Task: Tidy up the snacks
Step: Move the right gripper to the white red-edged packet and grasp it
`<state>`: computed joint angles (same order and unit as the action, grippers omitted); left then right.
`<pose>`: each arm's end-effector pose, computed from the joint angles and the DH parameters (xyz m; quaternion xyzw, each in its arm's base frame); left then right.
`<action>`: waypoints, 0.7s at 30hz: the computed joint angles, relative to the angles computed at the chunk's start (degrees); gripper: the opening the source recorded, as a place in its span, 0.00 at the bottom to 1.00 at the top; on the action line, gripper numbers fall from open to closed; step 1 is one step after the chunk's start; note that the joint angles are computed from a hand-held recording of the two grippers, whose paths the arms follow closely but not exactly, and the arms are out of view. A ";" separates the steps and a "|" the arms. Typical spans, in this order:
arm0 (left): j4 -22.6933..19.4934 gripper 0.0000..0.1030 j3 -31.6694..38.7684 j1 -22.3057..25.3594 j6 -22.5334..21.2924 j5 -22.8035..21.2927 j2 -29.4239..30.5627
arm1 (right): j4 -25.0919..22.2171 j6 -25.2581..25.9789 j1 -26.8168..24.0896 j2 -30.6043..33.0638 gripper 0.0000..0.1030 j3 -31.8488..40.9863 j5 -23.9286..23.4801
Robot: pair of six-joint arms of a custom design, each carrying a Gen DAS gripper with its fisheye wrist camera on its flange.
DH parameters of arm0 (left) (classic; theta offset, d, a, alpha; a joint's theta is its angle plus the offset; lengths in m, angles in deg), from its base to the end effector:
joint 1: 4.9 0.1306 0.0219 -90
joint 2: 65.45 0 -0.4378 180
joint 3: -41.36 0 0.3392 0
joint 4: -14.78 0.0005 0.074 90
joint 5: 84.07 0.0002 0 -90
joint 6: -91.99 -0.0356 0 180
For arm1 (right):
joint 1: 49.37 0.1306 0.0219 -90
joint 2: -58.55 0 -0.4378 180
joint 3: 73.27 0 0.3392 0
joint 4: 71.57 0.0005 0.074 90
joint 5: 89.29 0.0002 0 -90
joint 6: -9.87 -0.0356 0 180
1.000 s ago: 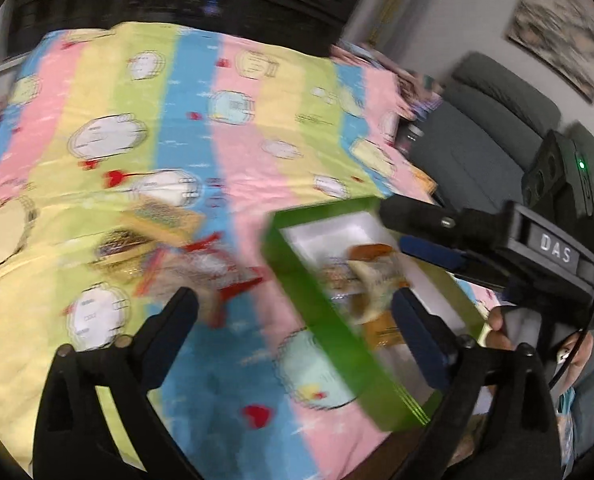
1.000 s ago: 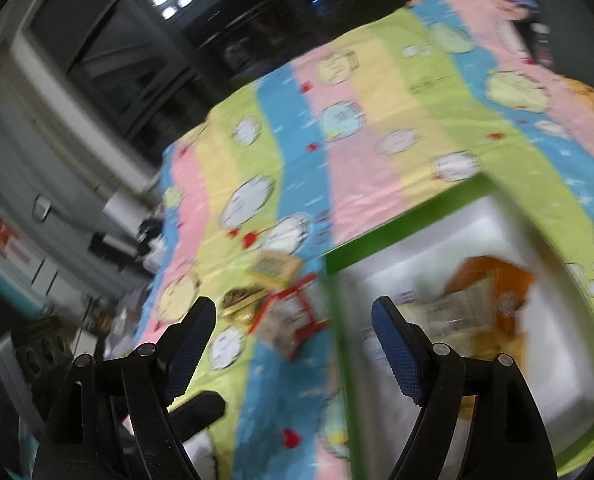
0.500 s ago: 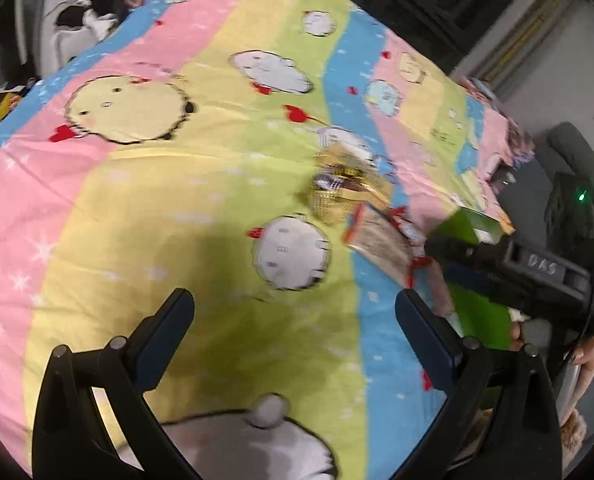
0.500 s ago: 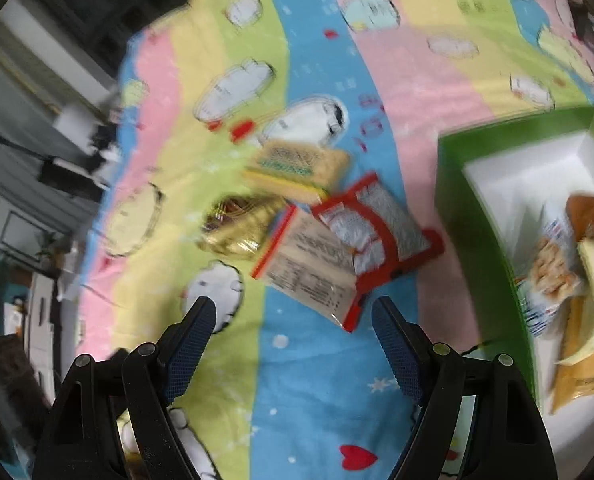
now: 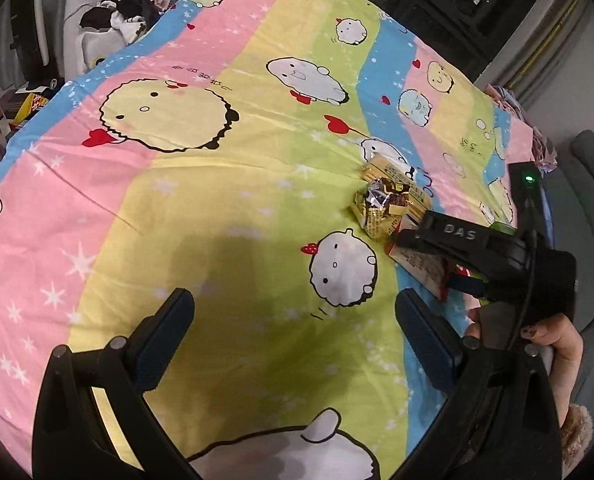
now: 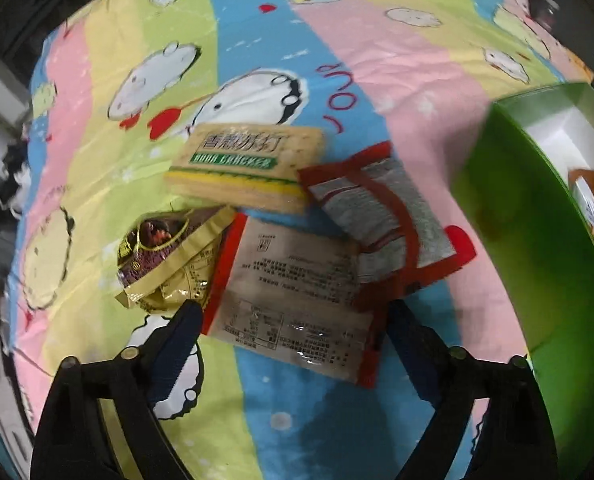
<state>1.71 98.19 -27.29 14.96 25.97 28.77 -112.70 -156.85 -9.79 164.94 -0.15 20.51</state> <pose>0.3575 -0.1610 0.2783 0.1347 0.9187 -0.2572 0.2676 0.3608 0.2820 0.2609 0.3329 0.9177 0.0237 0.2152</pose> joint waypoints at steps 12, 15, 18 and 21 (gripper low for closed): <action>-1.00 0.98 0.55 0.13 0.70 -1.26 0.24 | -5.65 8.91 3.00 3.20 0.81 3.07 5.58; -0.91 0.98 0.61 -0.05 0.27 -1.69 0.35 | -4.77 11.04 4.45 1.77 0.67 1.48 6.00; -0.88 0.98 0.73 -0.03 0.66 -2.07 0.58 | -2.50 13.24 5.05 0.58 0.67 0.27 3.12; -0.92 0.98 0.76 -0.06 0.65 -2.68 0.70 | 0.50 14.72 6.41 -0.57 0.66 -1.30 1.14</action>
<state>0.79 98.95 -27.34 15.61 23.30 29.47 -112.20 -142.14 -3.39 164.37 -1.46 21.66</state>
